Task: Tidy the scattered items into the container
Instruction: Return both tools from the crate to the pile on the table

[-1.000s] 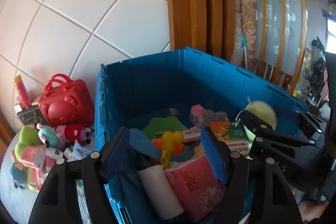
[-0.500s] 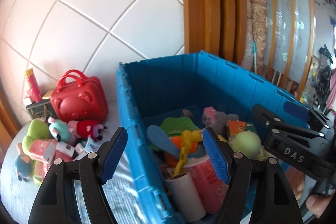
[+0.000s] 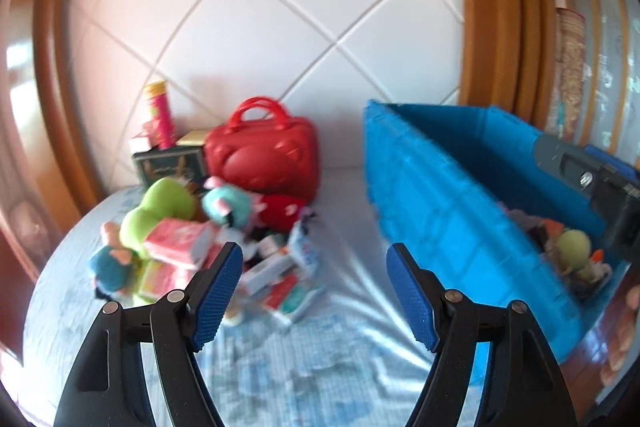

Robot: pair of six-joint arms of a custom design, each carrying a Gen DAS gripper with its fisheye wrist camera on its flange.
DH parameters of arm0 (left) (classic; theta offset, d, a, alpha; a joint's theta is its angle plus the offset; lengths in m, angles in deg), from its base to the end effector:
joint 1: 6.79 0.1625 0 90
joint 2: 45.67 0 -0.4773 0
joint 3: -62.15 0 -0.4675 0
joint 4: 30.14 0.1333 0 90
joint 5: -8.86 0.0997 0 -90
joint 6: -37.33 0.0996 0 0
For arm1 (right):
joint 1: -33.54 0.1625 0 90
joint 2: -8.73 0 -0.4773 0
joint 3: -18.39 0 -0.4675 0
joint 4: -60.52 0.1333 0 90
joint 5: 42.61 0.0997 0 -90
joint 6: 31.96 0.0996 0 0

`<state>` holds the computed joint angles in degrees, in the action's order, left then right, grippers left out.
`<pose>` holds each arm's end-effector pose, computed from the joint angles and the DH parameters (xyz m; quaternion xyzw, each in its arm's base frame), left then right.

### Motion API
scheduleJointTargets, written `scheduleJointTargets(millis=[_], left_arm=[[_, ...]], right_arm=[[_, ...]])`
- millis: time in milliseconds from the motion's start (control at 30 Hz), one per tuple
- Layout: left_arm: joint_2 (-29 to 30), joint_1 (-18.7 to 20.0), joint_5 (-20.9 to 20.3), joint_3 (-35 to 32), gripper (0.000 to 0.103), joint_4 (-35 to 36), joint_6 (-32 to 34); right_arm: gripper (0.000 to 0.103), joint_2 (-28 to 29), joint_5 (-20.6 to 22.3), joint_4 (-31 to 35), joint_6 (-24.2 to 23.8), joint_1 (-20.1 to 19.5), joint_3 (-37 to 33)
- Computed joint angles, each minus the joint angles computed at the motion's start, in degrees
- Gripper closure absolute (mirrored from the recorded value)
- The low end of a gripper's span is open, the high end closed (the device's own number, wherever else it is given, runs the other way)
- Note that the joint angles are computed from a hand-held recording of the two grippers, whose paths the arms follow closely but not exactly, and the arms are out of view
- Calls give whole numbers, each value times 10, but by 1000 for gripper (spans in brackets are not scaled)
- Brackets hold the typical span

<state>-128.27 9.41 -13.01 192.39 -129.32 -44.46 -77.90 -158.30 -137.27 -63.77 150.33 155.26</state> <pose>-0.3514 -0.3371 0.1993 0.1295 0.7931 -0.4592 0.3785 0.2861 -0.3667 0.3156 0.3249 -0.7976 0.4603 0.2152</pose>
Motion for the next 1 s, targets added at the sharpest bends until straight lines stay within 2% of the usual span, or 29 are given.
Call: scheduleJointTargets(millis=[67,167,267,300,333,433,533,700,867,1000], left_arm=[[-42,7,-14,14,28,73,-45],[-99,24,-36,38,28,144,-77],[-142,52,-57,61,28,162,-68],[-154,63,-64,68,28,156,-58],[-164,74,-70,75,28,147,-46],[-174,106,-76,90,31,115,-16],[-169,140,-69,100,33,56,27],[-113,228,-51,81,51,-89,141],[-20,305,-13,34,51,-237,253],[42,353,-7,9,51,-348,354]], right_arm=[[19,32,-9,-11,16,23,1],[19,85,-22,-22,43,44,-1],[19,139,-36,-11,79,51,-4],[21,152,-41,-4,90,50,-4],[30,164,-47,7,99,50,-5],[44,203,-66,42,122,39,-14],[45,227,-75,62,136,21,-21],[49,262,-69,81,134,-20,-45],[49,292,-47,104,111,-60,-78],[49,319,-44,119,107,-78,-104]])
